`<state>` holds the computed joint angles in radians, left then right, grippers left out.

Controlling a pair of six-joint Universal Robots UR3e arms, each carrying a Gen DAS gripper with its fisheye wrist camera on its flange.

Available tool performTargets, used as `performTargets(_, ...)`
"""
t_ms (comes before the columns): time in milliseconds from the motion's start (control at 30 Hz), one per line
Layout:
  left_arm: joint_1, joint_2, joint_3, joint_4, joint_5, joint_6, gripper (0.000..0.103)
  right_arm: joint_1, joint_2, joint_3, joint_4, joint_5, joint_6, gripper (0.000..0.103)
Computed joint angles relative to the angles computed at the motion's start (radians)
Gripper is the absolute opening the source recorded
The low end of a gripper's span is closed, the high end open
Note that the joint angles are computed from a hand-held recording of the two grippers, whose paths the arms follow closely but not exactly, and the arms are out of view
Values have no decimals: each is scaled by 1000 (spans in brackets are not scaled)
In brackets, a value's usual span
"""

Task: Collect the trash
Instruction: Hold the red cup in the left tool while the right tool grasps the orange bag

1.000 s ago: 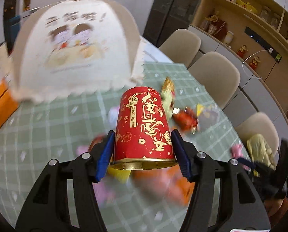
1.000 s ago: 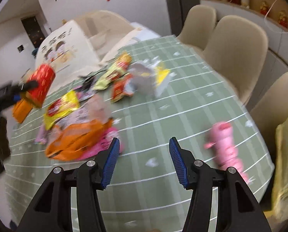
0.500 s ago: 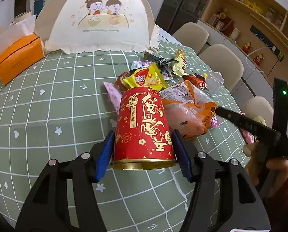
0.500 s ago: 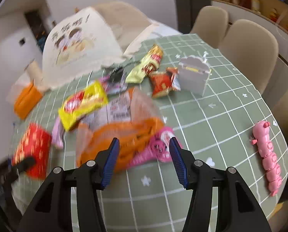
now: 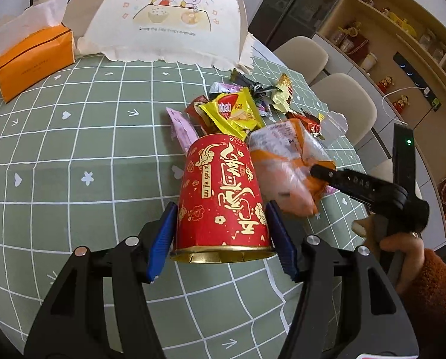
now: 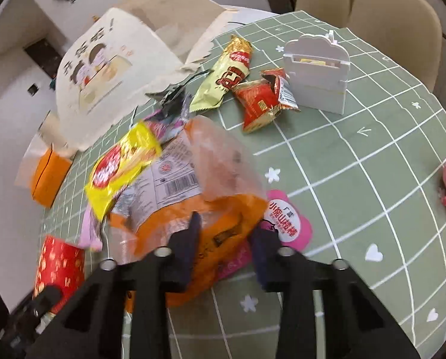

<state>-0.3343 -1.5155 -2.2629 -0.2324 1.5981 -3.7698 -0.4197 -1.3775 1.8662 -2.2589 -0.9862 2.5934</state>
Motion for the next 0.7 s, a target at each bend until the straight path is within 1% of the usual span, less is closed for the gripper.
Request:
performTargets(67, -6, -6, 12, -6, -9, 2, 57, -42, -70, 46, 4, 8, -30, 11)
performTargets(100, -9, -8, 19, -10, -13, 3, 57, -83, -120, 69, 29, 29, -55, 9)
performTargets(233, -34, -29, 63, -28, -20, 16, 57, -241, -270, 98, 190, 93, -165, 7)
performTargets(267, -39, -34, 73, -31, -25, 19, 57, -306, -332, 112, 246, 114, -220, 7)
performTargets(333, -57, -47, 103, -43, -31, 25, 57, -384, -406, 124, 303, 131, -298, 7)
performTargets(500, -121, -92, 185, -69, -35, 24, 57, -607, -518, 73, 604, 177, -531, 6)
performTargets(567, -153, -111, 211, -71, -31, 22, 57, -699, -586, 91, 686, 185, -633, 6)
performTargets(633, -183, -132, 235, -76, -25, 19, 57, -760, -619, 92, 754, 181, -719, 6)
performTargets(700, -204, -151, 249, -82, -26, 15, 57, -808, -654, 116, 782, 171, -773, 6)
